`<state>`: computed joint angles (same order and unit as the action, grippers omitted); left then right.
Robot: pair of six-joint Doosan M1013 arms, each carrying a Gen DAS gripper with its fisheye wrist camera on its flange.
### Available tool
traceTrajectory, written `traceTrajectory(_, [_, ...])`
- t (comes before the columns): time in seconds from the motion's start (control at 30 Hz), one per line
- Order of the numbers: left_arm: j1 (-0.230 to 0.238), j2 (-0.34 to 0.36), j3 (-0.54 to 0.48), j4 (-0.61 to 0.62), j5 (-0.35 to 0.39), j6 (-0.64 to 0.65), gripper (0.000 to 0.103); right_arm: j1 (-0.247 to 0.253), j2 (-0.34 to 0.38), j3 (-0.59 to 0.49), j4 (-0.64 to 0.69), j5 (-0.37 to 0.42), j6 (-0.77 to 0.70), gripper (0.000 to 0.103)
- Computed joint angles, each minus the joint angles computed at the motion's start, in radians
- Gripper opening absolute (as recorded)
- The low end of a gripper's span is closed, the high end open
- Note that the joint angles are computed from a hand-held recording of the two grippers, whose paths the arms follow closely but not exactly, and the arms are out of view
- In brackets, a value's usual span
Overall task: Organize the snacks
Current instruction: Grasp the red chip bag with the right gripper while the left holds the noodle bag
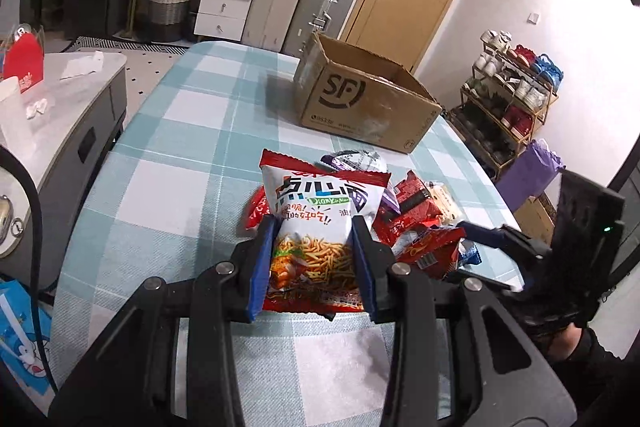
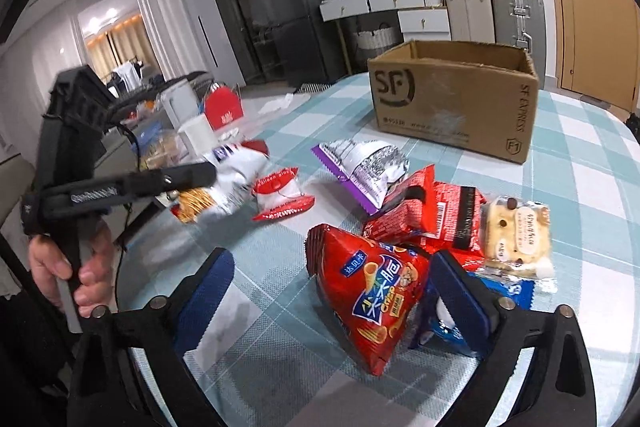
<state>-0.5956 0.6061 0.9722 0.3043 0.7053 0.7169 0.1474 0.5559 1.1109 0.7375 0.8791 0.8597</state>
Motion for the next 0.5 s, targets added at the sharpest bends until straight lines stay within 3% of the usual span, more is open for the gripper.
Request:
traceTrajectory(0.07, [-0.001, -0.009, 0.011, 0.012, -0.004, -0.012, 0.034, 0.009, 0.011, -0.016, -0.046, 0.013, 0.025, 0.078])
traceTrajectory(0.2, [-0.004, -0.022, 0.029, 0.031, -0.011, -0.033, 0.034, 0.020, 0.028, -0.040, -0.151, 0.021, 0.136, 0.057])
traceTrajectory(0.23, [-0.004, -0.022, 0.029, 0.036, -0.010, -0.036, 0.034, 0.020, 0.028, -0.040, -0.149, 0.018, 0.130, 0.047])
traceTrajectory(0.37, [-0.005, -0.026, 0.034, 0.037, -0.014, -0.041, 0.034, 0.018, 0.025, -0.036, -0.133, 0.026, 0.082, 0.035])
traceTrajectory(0.5, [-0.004, -0.024, 0.033, 0.034, -0.013, -0.034, 0.034, 0.003, 0.024, -0.028, -0.073, 0.030, 0.073, 0.029])
